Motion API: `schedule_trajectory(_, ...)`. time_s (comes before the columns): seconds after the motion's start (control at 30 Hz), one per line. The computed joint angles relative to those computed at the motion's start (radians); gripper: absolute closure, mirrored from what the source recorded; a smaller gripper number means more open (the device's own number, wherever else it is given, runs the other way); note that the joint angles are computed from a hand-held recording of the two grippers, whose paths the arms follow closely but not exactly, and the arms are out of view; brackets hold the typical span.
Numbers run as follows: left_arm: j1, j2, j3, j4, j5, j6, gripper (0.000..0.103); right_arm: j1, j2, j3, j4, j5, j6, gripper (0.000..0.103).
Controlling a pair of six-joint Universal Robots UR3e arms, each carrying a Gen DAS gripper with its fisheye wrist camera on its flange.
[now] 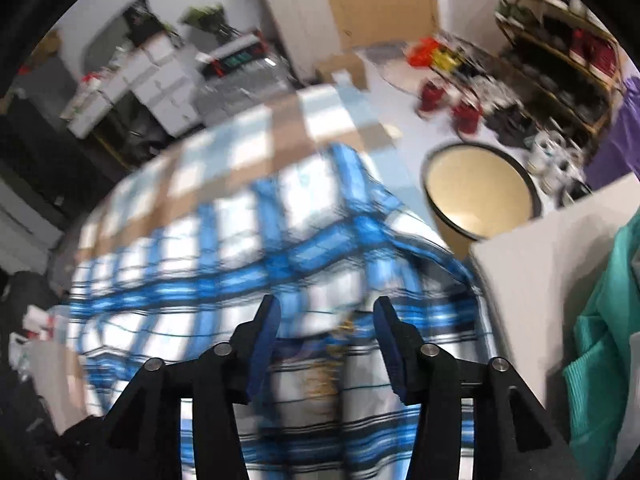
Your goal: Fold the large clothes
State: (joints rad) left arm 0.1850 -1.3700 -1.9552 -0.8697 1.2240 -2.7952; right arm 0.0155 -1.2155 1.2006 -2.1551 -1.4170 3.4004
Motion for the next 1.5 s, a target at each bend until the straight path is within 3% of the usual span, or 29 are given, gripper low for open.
schedule_trajectory(0.07, -0.008, 0.023, -0.021, 0.020, 0.003, 0.028, 0.103, 0.021, -0.054, 0.087, -0.107, 0.066, 0.013, 0.037)
schedule_trajectory(0.13, 0.003, 0.022, -0.022, 0.010, -0.003, 0.023, 0.103, 0.041, -0.109, 0.225, -0.261, 0.151, 0.053, 0.037)
schedule_trajectory(0.27, 0.084, -0.017, 0.089, -0.215, -0.046, 0.032, 0.098, 0.085, -0.104, 0.445, -0.525, 0.307, 0.185, 0.036)
schedule_trajectory(0.33, 0.129, -0.010, 0.121, -0.315, -0.079, 0.083, 0.093, 0.115, -0.068, 0.488, -0.586, 0.309, 0.215, 0.037)
schedule_trajectory(0.37, 0.152, -0.001, 0.132, -0.353, -0.083, 0.111, 0.082, 0.126, -0.048, 0.501, -0.610, 0.300, 0.228, 0.037)
schedule_trajectory(0.4, 0.171, 0.016, 0.134, -0.369, -0.075, 0.126, 0.062, 0.144, -0.025, 0.500, -0.606, 0.271, 0.237, 0.037)
schedule_trajectory(0.47, 0.230, 0.079, 0.098, -0.397, -0.104, 0.160, 0.040, 0.166, 0.013, 0.503, -0.627, 0.225, 0.250, 0.038)
schedule_trajectory(0.53, 0.272, 0.102, 0.096, -0.446, -0.127, 0.190, 0.040, 0.168, 0.037, 0.531, -0.691, 0.221, 0.258, 0.043)
schedule_trajectory(0.6, 0.280, 0.117, 0.083, -0.463, -0.112, 0.208, 0.040, 0.192, 0.028, 0.495, -0.632, 0.164, 0.222, 0.043)
schedule_trajectory(0.67, 0.235, 0.087, 0.091, -0.417, -0.063, 0.186, 0.040, 0.226, 0.011, 0.478, -0.598, 0.052, 0.222, 0.041)
schedule_trajectory(0.77, 0.178, 0.071, 0.078, -0.324, -0.010, 0.132, 0.040, 0.223, 0.003, 0.476, -0.560, 0.026, 0.247, 0.039)
schedule_trajectory(0.87, 0.141, 0.054, 0.101, -0.361, -0.041, 0.137, 0.040, 0.149, -0.041, 0.586, -0.658, 0.171, 0.285, 0.039)
schedule_trajectory(1.0, 0.070, 0.073, 0.060, -0.321, 0.007, 0.149, 0.040, 0.057, -0.087, 0.752, -0.848, 0.363, 0.371, 0.039)
schedule_trajectory(1.07, 0.070, 0.108, 0.042, -0.340, -0.035, 0.194, 0.040, 0.057, -0.111, 0.776, -0.864, 0.354, 0.373, 0.039)
schedule_trajectory(1.2, 0.116, 0.176, 0.042, -0.416, -0.116, 0.275, 0.040, 0.121, -0.111, 0.711, -0.841, 0.243, 0.359, 0.039)
schedule_trajectory(1.27, 0.175, 0.191, 0.054, -0.465, -0.185, 0.310, 0.040, 0.145, -0.120, 0.718, -0.910, 0.203, 0.359, 0.039)
schedule_trajectory(1.33, 0.248, 0.211, 0.057, -0.509, -0.270, 0.340, 0.040, 0.156, -0.119, 0.732, -1.018, 0.208, 0.356, 0.036)
schedule_trajectory(1.37, 0.269, 0.212, 0.059, -0.523, -0.296, 0.350, 0.040, 0.164, -0.109, 0.726, -1.055, 0.217, 0.350, 0.030)
schedule_trajectory(1.5, 0.299, 0.155, 0.112, -0.568, -0.338, 0.331, 0.040, 0.186, -0.046, 0.664, -0.959, 0.232, 0.326, 0.028)
